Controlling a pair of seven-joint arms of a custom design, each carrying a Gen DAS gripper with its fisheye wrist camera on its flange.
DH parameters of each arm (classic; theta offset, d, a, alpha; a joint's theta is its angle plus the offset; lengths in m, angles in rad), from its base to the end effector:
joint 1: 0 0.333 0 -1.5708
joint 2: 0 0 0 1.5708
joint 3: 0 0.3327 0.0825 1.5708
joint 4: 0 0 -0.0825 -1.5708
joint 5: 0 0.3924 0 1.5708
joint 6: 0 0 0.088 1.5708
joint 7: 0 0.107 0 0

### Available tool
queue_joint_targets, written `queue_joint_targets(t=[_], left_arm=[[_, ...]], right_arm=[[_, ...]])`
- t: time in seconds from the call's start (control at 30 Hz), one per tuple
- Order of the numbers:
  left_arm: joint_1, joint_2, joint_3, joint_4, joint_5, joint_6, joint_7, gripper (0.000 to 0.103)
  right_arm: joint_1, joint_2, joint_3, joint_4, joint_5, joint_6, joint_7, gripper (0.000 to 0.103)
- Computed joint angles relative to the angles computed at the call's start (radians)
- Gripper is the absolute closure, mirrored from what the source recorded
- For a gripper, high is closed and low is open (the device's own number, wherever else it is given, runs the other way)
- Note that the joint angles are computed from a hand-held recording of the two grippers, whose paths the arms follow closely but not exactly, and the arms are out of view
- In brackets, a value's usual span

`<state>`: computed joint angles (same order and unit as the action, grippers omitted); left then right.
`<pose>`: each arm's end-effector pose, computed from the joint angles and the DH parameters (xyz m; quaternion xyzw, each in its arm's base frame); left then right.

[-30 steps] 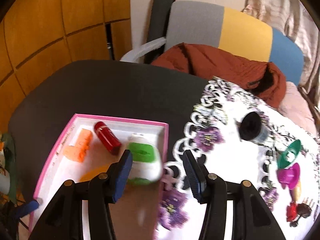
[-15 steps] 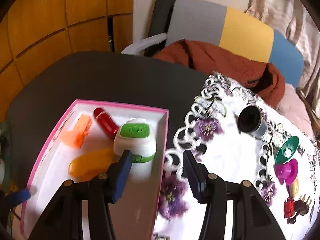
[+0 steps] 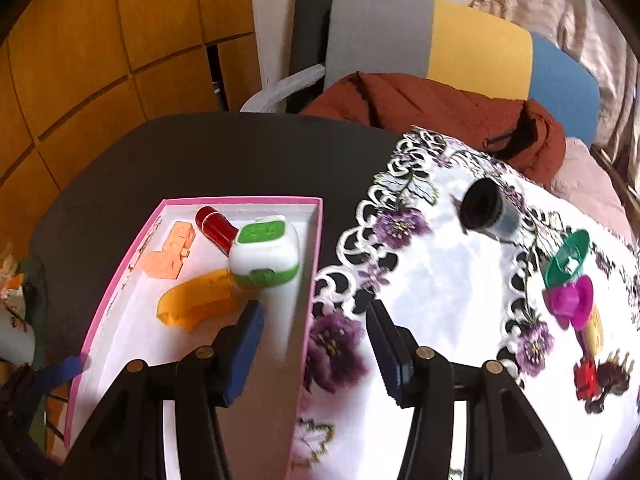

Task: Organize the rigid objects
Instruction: 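Move the right tool to the dark brown peg comb and grasp it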

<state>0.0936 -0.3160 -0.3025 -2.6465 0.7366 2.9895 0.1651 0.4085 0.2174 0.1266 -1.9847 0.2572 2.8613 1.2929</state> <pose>0.4210 -0.1390 0.4097 -0.8023 0.4850 -0.2838 0.2013 0.5701 0.3160 0.4436 -0.8294 0.4495 -0.1277 0.3062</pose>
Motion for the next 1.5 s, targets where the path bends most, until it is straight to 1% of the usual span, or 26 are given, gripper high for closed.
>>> queue_joint_targets(t=[0.1, 0.27, 0.47, 0.53, 0.73, 0.87, 1.03, 1.23, 1.3, 1.37, 1.5], left_arm=[[-0.004, 0.001, -0.004, 0.003, 0.002, -0.002, -0.003, 0.002], [-0.022, 0.000, -0.004, 0.008, -0.002, -0.007, 0.007, 0.001], [-0.044, 0.008, 0.001, 0.011, -0.009, 0.028, 0.047, 0.001], [-0.068, 0.016, 0.012, 0.015, -0.036, 0.040, 0.079, 0.001], [-0.081, 0.038, -0.015, 0.047, -0.046, 0.048, 0.119, 0.001], [-0.094, 0.061, -0.027, 0.075, -0.041, 0.048, 0.132, 0.001], [-0.127, 0.096, -0.021, 0.110, -0.045, 0.040, 0.153, 0.001], [-0.177, 0.149, -0.006, 0.166, -0.048, 0.037, 0.185, 0.001], [-0.193, 0.165, -0.001, 0.184, -0.047, 0.037, 0.194, 0.001], [-0.210, 0.181, 0.005, 0.201, -0.050, 0.038, 0.206, 0.001], [-0.246, 0.212, 0.021, 0.233, -0.076, 0.032, 0.243, 0.001]], right_arm=[[-0.016, -0.024, 0.003, -0.025, 0.026, -0.003, -0.018, 0.049], [-0.027, -0.055, -0.007, -0.067, 0.029, 0.006, -0.021, 0.049], [-0.043, -0.088, -0.023, -0.120, 0.017, -0.001, -0.009, 0.049], [-0.052, -0.099, -0.029, -0.138, 0.015, -0.003, -0.004, 0.049], [-0.086, -0.126, -0.056, -0.177, -0.010, 0.002, 0.020, 0.049], [-0.111, -0.136, -0.082, -0.193, -0.064, 0.010, 0.080, 0.049], [-0.147, -0.142, -0.104, -0.208, -0.109, 0.018, 0.153, 0.049], [-0.179, -0.154, -0.135, -0.234, -0.228, 0.034, 0.291, 0.049], [-0.188, -0.152, -0.149, -0.233, -0.288, 0.023, 0.360, 0.049], [-0.200, -0.150, -0.154, -0.231, -0.317, 0.008, 0.397, 0.049], [-0.234, -0.142, -0.160, -0.219, -0.292, -0.022, 0.418, 0.049]])
